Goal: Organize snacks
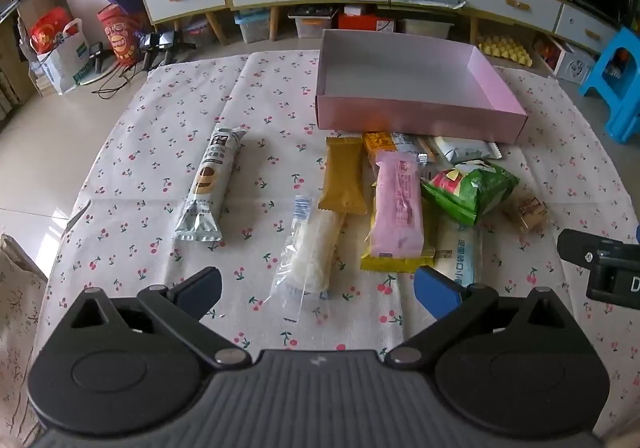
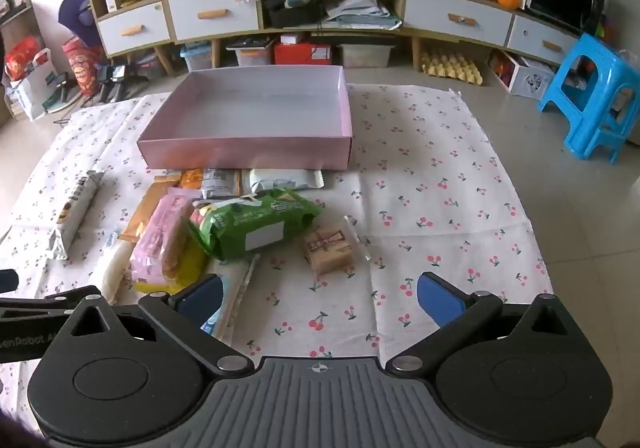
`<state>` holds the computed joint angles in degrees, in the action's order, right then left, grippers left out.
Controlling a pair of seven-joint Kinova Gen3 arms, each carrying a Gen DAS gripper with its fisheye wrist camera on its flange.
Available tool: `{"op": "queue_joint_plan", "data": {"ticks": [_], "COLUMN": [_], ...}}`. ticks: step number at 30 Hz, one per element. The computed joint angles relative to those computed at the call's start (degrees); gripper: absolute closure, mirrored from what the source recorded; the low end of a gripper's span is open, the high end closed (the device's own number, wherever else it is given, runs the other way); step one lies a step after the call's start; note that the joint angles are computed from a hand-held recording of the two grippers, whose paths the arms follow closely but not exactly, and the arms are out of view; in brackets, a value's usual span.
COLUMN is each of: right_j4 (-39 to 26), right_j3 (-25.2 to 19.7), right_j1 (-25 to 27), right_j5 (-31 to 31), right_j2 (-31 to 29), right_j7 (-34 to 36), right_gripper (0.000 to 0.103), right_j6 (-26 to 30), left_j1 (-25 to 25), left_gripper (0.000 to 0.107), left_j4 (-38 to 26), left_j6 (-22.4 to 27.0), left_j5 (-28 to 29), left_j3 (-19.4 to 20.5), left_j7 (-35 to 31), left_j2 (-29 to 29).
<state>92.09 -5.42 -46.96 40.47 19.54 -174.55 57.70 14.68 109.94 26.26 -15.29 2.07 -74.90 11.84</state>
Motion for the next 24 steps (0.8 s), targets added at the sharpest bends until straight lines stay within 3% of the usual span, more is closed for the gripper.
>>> {"op": "queue_joint_plan", "data": {"ticks": [24], "right_j4": [-0.4], "right_j3": [0.3], "right_j1": [0.4], "right_j5": [-1.5], "right_j2": [0.5], "right_j7": [1.8], "right_gripper": [0.0], "right_j6": [-0.7], "left_j1": [-1.1], "left_gripper": [0.005], "left_j4": [0.1], "left_j6": [0.0], "left_j5": [3.1], "left_j3": [0.6], "left_j7": [-2.8], "left_j2": [-0.1]}}
